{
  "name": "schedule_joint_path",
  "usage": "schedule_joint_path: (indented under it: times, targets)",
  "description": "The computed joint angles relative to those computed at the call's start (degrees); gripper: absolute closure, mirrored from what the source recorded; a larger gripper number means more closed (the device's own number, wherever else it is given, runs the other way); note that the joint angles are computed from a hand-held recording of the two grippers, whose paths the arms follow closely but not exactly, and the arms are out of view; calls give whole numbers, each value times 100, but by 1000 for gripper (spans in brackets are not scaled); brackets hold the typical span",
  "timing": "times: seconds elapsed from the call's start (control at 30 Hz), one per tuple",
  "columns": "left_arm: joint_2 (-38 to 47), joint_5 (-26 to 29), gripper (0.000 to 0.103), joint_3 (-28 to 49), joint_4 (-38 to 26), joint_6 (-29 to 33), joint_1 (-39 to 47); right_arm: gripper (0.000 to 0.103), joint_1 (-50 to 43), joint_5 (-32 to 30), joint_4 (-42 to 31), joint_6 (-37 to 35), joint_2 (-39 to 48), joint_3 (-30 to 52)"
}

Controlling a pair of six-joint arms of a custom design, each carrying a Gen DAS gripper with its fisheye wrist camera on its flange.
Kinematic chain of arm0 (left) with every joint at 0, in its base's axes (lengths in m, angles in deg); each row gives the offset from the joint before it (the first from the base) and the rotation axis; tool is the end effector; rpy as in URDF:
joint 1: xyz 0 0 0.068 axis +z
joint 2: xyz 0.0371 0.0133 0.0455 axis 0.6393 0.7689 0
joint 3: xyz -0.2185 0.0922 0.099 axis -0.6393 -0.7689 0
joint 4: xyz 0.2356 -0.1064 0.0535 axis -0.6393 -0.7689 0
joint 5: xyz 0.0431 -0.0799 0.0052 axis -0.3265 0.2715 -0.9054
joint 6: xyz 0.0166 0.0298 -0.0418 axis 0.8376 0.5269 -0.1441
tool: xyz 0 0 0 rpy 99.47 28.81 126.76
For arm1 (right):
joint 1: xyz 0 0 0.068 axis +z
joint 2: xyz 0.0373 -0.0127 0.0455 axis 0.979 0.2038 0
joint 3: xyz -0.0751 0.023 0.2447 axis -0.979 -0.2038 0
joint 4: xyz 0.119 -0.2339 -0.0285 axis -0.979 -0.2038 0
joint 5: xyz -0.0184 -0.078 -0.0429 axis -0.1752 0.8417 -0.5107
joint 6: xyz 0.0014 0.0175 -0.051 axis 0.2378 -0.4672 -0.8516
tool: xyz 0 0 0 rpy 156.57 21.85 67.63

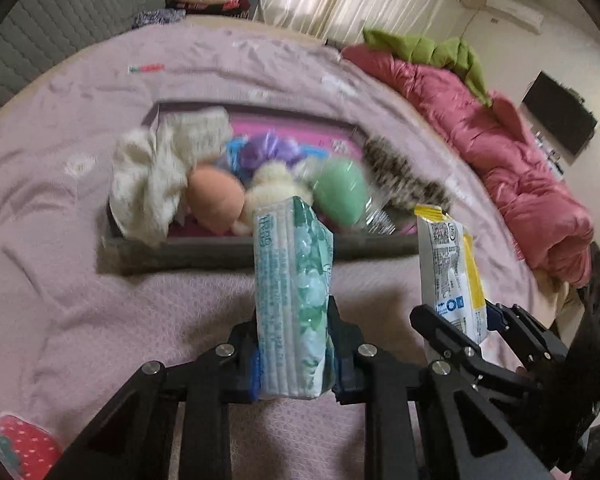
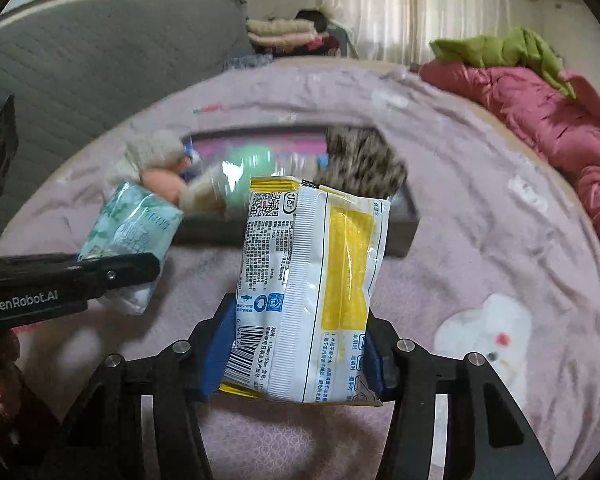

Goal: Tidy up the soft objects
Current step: 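Carry the tissue pack and snack packet into the box and open both tools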

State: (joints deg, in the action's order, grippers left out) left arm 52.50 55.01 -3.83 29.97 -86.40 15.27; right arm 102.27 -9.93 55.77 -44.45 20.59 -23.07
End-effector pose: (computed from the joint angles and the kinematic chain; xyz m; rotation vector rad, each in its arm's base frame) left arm 0.1955 -0.0786 0.0912 -0.6363 2.3585 -0.2525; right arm 0.2764 0.1352 0.0813 -0.8926 2.2204 0.4651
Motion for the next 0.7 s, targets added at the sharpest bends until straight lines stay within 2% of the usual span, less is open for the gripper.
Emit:
schedule_joint_path:
  times: [0.07, 0.17, 0.37, 0.6, 0.7]
  targets:
    - [-366, -156, 78, 107, -315, 106, 50, 47, 12, -44, -43, -4, -207, 65]
    - [-707, -96, 78, 221, -553, 306, 318, 47, 184, 152, 23, -191, -368, 176]
    - [-391, 210, 78, 742, -734, 742, 995, 47, 355, 268, -404, -290, -1, 1074]
    - [484, 812, 78, 1083, -224, 992, 1601, 46, 591, 470, -890, -426, 855, 2294]
    - [874, 889, 78, 1179, 27, 1014, 1658, 46, 659, 543, -1186, -538, 1227, 2826]
